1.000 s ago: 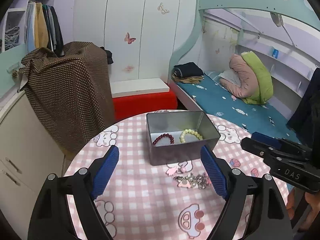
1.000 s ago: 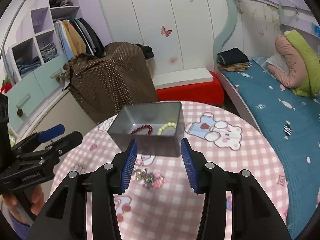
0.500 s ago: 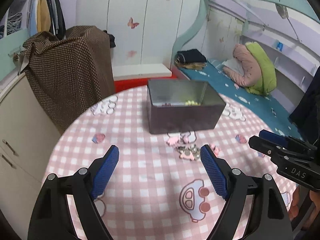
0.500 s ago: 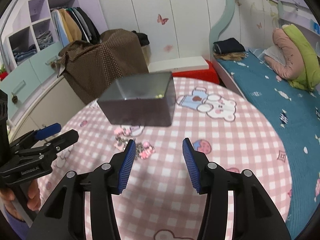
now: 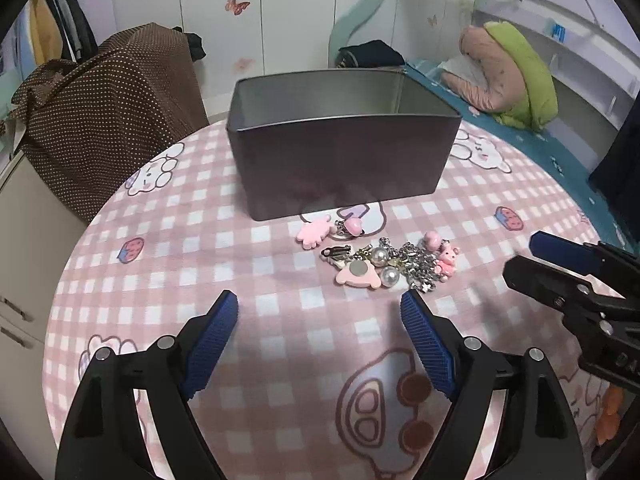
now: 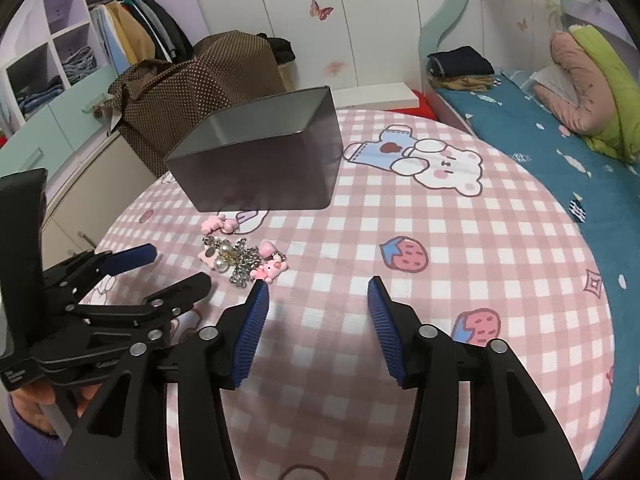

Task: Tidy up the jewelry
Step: 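Withdraw both tools from the tin toward the pink charm cluster, then grasp a pink charm with the left tool while the right tool grasps the pink bear charm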

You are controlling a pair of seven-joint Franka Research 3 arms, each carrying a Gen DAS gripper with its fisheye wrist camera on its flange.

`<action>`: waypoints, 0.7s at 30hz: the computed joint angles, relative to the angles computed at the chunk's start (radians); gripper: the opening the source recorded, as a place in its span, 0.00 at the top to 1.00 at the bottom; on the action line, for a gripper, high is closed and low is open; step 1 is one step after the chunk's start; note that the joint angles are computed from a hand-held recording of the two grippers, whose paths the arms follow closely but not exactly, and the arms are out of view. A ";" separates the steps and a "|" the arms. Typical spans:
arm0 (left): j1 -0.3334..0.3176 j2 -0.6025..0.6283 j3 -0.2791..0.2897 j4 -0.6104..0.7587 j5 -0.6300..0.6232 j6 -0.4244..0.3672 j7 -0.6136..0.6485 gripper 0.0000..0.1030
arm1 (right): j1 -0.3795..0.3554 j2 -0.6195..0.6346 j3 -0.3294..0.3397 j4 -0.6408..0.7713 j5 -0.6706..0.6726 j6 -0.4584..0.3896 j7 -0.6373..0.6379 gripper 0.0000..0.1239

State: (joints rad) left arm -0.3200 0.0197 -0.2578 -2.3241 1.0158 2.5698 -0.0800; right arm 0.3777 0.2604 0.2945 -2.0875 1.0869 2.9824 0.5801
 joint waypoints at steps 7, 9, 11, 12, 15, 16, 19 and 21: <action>0.009 0.037 0.017 0.039 -0.032 0.029 0.076 0.32 | -0.002 0.015 -0.001 0.016 -0.003 -0.028 -0.005 0.56; 0.009 0.038 0.019 0.043 -0.040 0.035 0.095 0.40 | -0.002 0.018 -0.001 0.018 -0.004 -0.031 -0.006 0.56; 0.010 0.033 0.021 0.038 -0.039 0.044 0.108 0.44 | -0.004 0.020 -0.001 0.021 0.000 -0.035 -0.005 0.56; 0.009 0.029 0.021 0.032 -0.032 0.049 0.104 0.45 | -0.006 0.020 0.000 0.022 0.004 -0.038 -0.007 0.56; 0.011 0.015 0.021 0.014 -0.014 0.060 0.093 0.46 | -0.007 0.019 -0.001 0.022 0.009 -0.041 -0.015 0.56; 0.012 0.009 0.020 0.007 -0.011 0.061 0.088 0.47 | -0.007 0.018 -0.001 0.021 0.011 -0.042 -0.015 0.55; 0.018 -0.002 0.018 -0.007 0.007 0.068 0.075 0.53 | -0.003 0.017 -0.007 0.020 0.003 -0.045 -0.009 0.54; 0.021 0.001 0.016 -0.003 0.004 0.063 0.078 0.54 | -0.005 0.015 -0.007 0.018 0.005 -0.048 -0.013 0.53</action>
